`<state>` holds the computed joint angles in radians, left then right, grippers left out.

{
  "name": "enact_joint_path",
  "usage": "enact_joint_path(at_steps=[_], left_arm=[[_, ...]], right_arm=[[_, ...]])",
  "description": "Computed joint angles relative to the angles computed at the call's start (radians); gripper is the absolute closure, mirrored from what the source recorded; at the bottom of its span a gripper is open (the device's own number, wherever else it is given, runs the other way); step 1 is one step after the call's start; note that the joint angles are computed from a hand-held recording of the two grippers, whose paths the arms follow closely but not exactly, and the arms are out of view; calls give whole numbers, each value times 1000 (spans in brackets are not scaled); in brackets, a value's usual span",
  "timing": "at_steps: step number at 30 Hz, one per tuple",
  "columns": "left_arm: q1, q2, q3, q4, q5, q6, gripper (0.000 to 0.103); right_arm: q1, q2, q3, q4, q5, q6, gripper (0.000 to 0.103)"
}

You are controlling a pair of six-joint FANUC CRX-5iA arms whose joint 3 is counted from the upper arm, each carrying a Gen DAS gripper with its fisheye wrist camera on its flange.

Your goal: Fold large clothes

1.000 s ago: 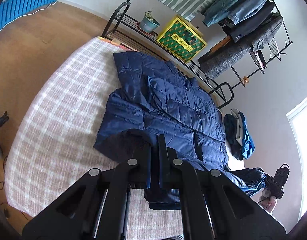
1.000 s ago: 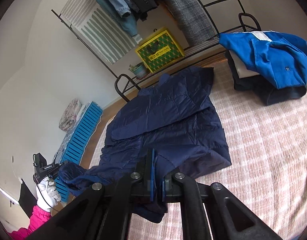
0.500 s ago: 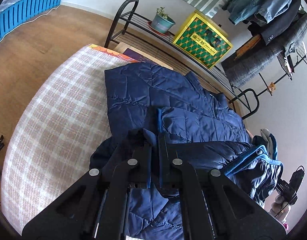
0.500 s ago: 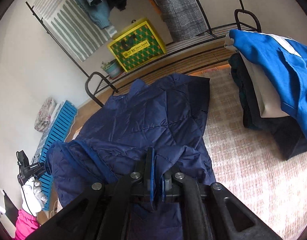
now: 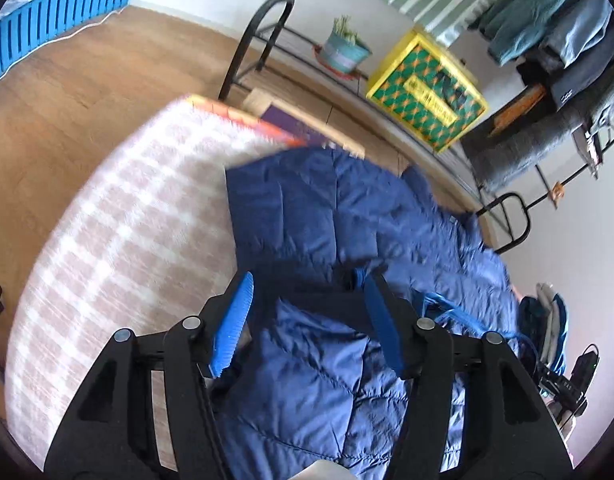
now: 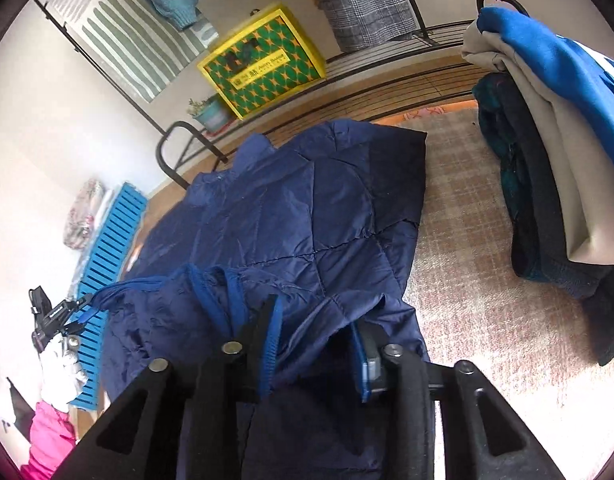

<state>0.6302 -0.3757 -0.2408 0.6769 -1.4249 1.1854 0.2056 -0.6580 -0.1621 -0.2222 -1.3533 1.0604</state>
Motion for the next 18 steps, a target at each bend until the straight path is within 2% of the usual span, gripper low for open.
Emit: enact_joint_path(at_steps=[1, 3, 5, 9, 13, 14, 15, 16, 18], left_arm=[[17, -4, 1, 9, 5, -33, 44], [21, -10, 21, -23, 12, -114, 44], [1, -1, 46, -75, 4, -182, 44], [-54, 32, 54, -115, -27, -205, 44], [-118, 41, 32, -141, 1, -171, 44], [-134, 42, 27, -149, 11, -158, 44], [-147, 40, 25, -160, 19, -149, 44], [-164, 40, 24, -174, 30, -143, 46], [-205, 39, 32, -217, 44, -139, 56]], right_arm=[[-9, -14, -4, -2, 9, 15, 58], [73, -70, -47, 109, 44, -27, 30], [193, -117, -99, 249, 42, -86, 28], [161, -89, -95, 208, 1, -14, 28], [176, -58, -102, 227, -1, -10, 29], [185, -53, -105, 240, -1, -14, 36], [195, -49, -105, 249, -5, -15, 47], [195, -40, -100, 245, -11, 0, 51], [197, -33, -95, 241, -20, 33, 61]])
